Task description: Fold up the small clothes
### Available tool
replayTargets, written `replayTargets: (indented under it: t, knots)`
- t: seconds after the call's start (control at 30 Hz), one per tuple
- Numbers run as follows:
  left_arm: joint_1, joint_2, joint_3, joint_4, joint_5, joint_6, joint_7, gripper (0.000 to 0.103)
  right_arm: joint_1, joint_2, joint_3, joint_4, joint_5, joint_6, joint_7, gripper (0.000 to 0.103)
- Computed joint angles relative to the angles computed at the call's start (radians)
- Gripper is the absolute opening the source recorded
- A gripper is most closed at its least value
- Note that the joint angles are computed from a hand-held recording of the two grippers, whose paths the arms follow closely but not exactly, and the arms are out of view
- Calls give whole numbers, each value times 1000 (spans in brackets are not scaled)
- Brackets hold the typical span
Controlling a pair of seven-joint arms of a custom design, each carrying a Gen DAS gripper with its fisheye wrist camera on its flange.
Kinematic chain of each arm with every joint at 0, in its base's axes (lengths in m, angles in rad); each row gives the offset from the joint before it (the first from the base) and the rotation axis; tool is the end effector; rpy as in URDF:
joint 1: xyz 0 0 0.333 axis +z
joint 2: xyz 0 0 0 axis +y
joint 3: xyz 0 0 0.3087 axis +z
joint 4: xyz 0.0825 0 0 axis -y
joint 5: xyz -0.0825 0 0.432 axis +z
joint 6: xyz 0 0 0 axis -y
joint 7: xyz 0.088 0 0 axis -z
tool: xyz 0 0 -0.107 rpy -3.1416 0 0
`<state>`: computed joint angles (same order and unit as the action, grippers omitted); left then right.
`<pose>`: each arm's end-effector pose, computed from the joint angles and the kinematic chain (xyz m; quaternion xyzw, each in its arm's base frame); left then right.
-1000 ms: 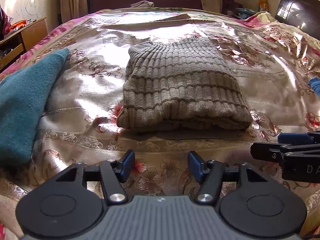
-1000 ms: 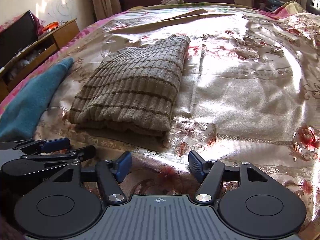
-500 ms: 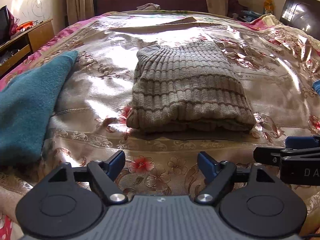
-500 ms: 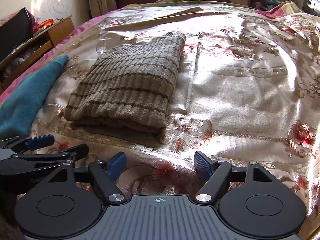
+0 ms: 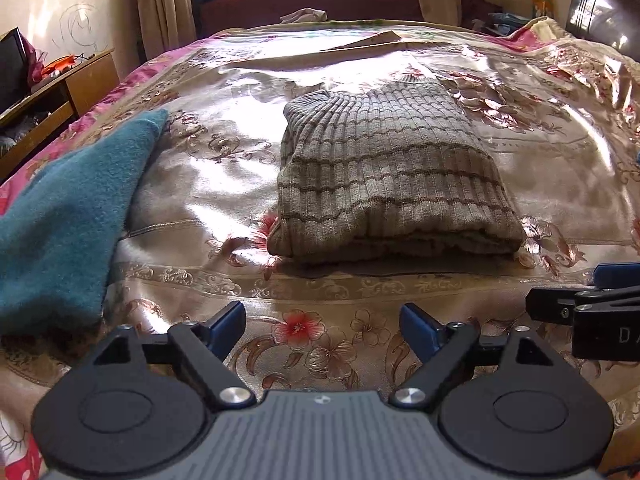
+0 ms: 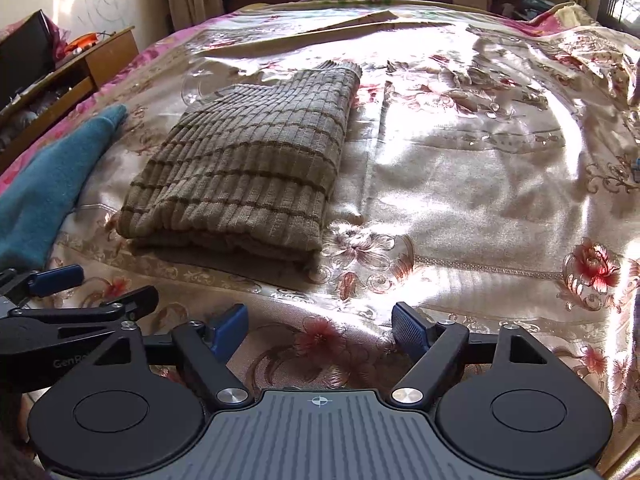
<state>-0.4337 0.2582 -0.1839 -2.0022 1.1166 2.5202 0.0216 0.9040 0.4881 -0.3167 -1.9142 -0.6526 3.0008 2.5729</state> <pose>0.5300 -0.3827 0.3175 -0.6874 0.6289 -0.2150 0.2928 0.5435 0.4316 0.2632 -0.7547 0.5632 -0.1980 0.2721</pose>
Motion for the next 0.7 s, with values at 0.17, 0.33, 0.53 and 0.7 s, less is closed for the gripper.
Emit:
replayTargets:
  t: [0.17,0.33,0.53,0.7]
  knots:
    - [2,3,-1,3,-15,1,18,89,-1,0,2,1,0,-8,-3,82]
    - [-4,11,-4,17,-38,-29,52,91,-4,-1,5,-2,-1,-4,-1,82]
    - [-8,15,-4,25,-58,-43,82,93,5,2,-2,1,-12,-11,7,82]
    - [-4,10,-2,17,-75,-32,71,94,5,1,-1,2,-26,-16,16,82]
